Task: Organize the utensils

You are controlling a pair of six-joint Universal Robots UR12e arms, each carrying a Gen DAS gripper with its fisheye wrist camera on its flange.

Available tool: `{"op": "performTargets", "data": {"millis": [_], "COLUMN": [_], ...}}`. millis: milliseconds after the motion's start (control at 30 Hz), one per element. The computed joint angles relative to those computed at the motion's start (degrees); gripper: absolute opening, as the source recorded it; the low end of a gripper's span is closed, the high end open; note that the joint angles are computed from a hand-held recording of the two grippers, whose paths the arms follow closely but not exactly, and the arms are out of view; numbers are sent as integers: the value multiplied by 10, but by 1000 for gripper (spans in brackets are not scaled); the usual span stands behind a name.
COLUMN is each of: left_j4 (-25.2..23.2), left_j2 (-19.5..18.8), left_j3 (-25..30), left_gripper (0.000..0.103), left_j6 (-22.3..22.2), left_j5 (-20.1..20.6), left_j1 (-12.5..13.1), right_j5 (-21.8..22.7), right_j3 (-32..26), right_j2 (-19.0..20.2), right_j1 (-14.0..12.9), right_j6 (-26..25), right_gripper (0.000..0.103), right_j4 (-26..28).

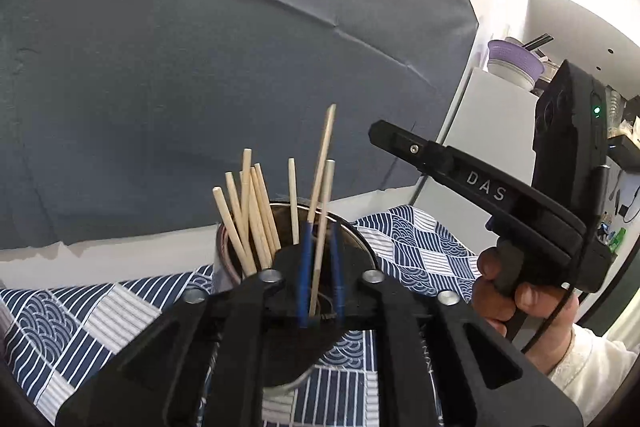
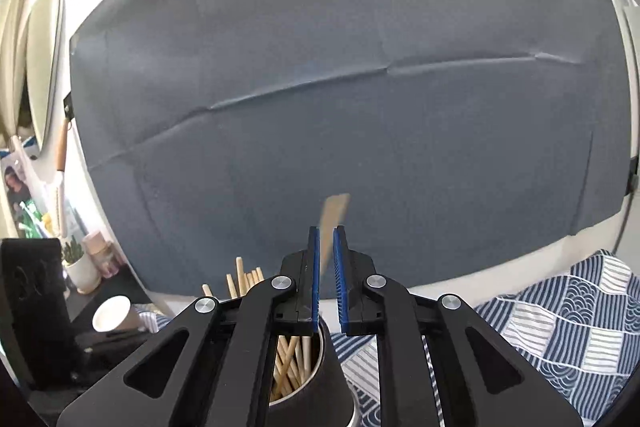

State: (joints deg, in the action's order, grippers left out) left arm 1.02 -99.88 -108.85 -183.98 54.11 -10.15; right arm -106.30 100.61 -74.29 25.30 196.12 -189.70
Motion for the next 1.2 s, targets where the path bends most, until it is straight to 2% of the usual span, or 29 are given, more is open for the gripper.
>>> {"op": "performTargets", "data": {"millis": [67,133,200,233,333,400,433,467,500,567,667,767,867,900,1000,1033,1133,1200], "left_j4": [-9,-11,-14,-16,-26,-27,-29,-29,-26,-31,-27,-37,-50,-64,-115,-136,-197,-210], "left_j2": [14,28,44,50,75,93,101,109,117,131,154,174,199,209,234,244,267,282], "left_j3": [-6,-14,-21,-23,-33,-42,-46,-50,-55,-63,-82,-96,-114,-119,-128,-130,-133,-142], "left_gripper": [27,37,51,57,66,70,79,83,83,92,97,97,97,97,97,97,97,97], "left_j6": [5,-1,-11,-15,-31,-34,-35,-39,-44,-55,-72,-70,-56,-58,-64,-69,-83,-85], "left_j5": [8,14,28,37,72,98,106,121,137,164,204,234,298,322,360,386,431,452], "left_j1": [3,8,11,11,11,7,7,4,0,-8,-19,-34,-58,-69,-91,-105,-136,-159], "right_j5": [-8,-19,-33,-40,-45,-52,-54,-54,-59,-60,-51,-59,-59,-57,-29,-24,-10,-1], "right_j3": [1,1,4,9,16,24,32,36,43,54,73,90,111,119,142,149,172,184], "right_j2": [-9,-19,-31,-39,-54,-63,-70,-75,-81,-91,-109,-128,-151,-161,-193,-205,-236,-256], "right_j1": [4,9,15,17,25,32,37,40,45,52,58,65,69,70,67,67,67,68], "right_j6": [5,2,-11,-16,-29,-36,-47,-53,-61,-73,-83,-80,-73,-68,-47,-38,-5,13], "right_gripper": [9,18,37,40,52,67,70,78,85,86,88,91,93,93,95,95,95,95], "right_j4": [21,35,43,46,52,55,53,55,59,60,75,89,100,110,137,148,170,195]}}
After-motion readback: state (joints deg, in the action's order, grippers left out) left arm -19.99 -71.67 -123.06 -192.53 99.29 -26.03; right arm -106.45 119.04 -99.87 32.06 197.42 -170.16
